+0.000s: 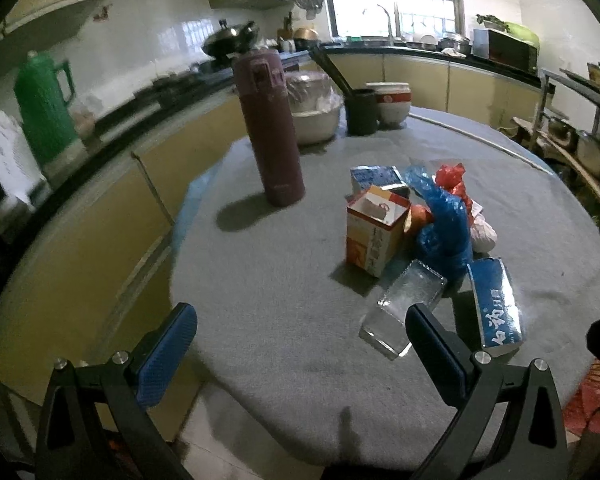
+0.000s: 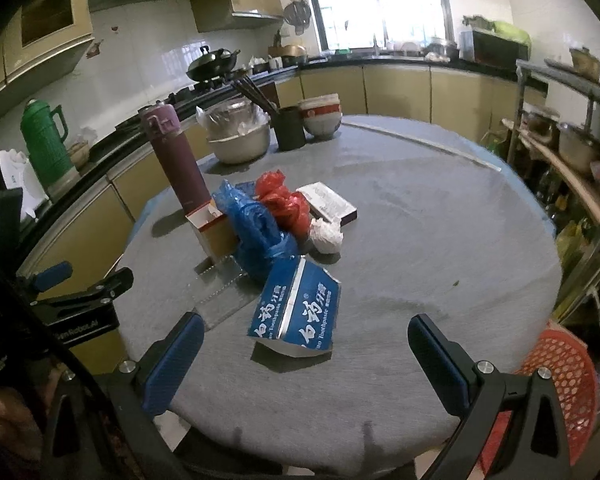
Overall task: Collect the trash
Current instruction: 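Reach both tools toward the blue toothpaste box and clear plastic tray, then grasp the clear tray with the left tool while the right grasps the toothpaste box, drop both in basket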
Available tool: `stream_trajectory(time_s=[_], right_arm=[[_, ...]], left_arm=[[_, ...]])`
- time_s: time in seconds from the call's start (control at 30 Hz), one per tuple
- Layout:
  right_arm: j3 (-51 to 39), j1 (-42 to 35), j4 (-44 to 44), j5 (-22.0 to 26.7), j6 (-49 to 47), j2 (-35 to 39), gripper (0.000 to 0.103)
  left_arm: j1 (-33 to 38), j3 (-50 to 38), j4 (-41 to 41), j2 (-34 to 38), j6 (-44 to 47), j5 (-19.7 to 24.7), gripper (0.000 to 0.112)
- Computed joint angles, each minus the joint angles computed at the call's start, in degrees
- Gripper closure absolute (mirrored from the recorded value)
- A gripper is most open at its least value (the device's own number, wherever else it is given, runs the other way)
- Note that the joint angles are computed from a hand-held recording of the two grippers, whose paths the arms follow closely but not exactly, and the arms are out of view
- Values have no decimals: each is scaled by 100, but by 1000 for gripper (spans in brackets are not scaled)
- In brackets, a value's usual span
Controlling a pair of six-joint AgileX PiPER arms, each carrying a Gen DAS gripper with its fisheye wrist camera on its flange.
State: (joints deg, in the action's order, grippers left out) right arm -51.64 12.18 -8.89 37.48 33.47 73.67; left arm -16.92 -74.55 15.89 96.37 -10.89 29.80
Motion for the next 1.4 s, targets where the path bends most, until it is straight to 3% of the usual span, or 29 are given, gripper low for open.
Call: stream_trajectory(time_s=[0.2,0.43,0.53,0.73,0.8,0.83,0.9,1.03,1.27,1.4], right_arm=[[-6,-773,1749,-388,-1442,659,1],[-249,-1713,4519,-160,-3711,1909,8],[-389,-2023,5330,133,-4306,2431,15],[-650,-2072,5712,256,-4667,2940,25],[-768,-2092,5775,398,-4742,3070,43],[-782,-2106,5836,448,-4800,3104,45],[-726,-2106,5871,405,-4884,3062,45],[-431,-2191,5978,309,-5056,2772,45],[244,-2848,6211,460,-5612,2018,45],[646,-3439,6410,657,-6034,1545,45]], left_arm=[[480,-413,-2008,516,2031,44,9],[757,-1198,-4000,1253,4027,1372,9],[758,-1518,-4041,1535,4247,1790,9],[705,-2093,-4152,2065,4538,2239,9],[649,-2276,-4153,2247,4582,2296,9],[628,-2351,-4176,2315,4597,2342,13],[591,-2483,-4290,2421,4648,2474,22],[528,-2840,-4245,2743,4472,2717,54],[483,-2555,-4303,2589,4449,2476,57],[352,-1953,-4388,2169,4468,2221,58]])
